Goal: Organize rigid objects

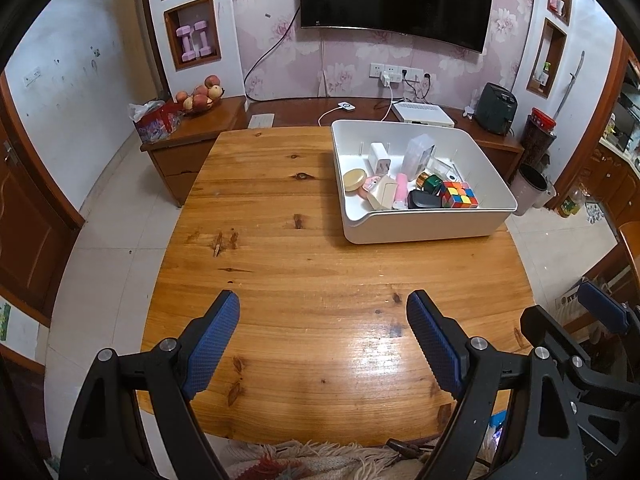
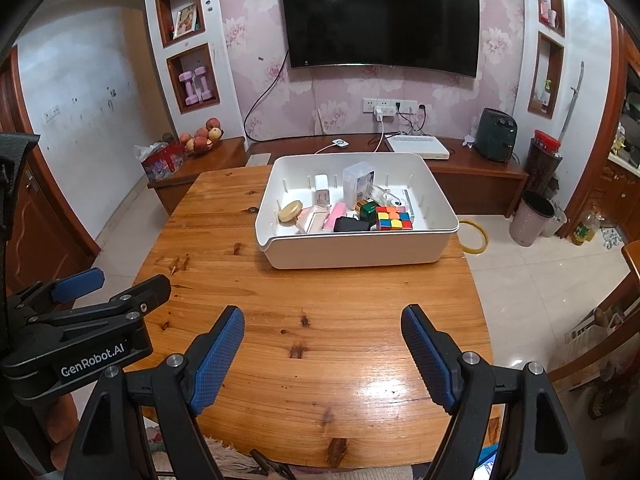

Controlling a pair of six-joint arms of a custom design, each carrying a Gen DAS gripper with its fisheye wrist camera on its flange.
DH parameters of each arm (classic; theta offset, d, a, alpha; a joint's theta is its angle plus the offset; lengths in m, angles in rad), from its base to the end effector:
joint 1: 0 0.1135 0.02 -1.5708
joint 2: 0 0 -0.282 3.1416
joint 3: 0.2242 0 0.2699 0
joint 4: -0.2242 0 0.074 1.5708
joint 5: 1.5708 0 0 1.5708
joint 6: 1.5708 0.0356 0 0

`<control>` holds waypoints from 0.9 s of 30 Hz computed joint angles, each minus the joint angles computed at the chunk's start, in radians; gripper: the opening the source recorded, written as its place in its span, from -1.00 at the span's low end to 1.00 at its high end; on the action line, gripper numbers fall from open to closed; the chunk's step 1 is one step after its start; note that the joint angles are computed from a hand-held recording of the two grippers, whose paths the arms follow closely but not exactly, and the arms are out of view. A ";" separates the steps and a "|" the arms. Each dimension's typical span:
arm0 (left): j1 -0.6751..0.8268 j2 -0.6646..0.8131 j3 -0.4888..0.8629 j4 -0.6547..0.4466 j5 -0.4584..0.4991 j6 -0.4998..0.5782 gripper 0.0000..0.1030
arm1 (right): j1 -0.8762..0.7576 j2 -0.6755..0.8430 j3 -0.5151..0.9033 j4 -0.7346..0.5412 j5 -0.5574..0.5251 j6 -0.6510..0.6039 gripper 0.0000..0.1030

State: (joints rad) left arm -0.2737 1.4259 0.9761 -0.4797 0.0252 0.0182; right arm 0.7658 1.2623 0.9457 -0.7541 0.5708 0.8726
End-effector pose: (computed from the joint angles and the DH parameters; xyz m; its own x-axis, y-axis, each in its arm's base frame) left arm 0.2962 -0.0841 0.2444 -0.7662 0.2340 -0.5985 0.2987 0.9543 -0.0093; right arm 0.1957 0.1615 0.2661 -0.7103 0.2112 -0.6714 0.2297 0.9713 0.0625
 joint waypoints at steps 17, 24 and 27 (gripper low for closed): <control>0.015 0.024 0.006 0.006 0.016 0.010 0.70 | -0.011 0.020 -0.001 0.021 -0.015 -0.011 0.58; 0.016 0.026 0.006 0.005 0.017 0.012 0.70 | -0.011 0.022 0.001 0.021 -0.018 -0.012 0.58; 0.018 0.030 0.006 0.005 0.020 0.016 0.70 | -0.021 0.022 -0.002 0.025 -0.031 -0.016 0.58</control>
State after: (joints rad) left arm -0.2554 1.4561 0.9823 -0.4749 0.0448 0.0346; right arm 0.7451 1.2844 0.9442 -0.7294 0.5402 0.8569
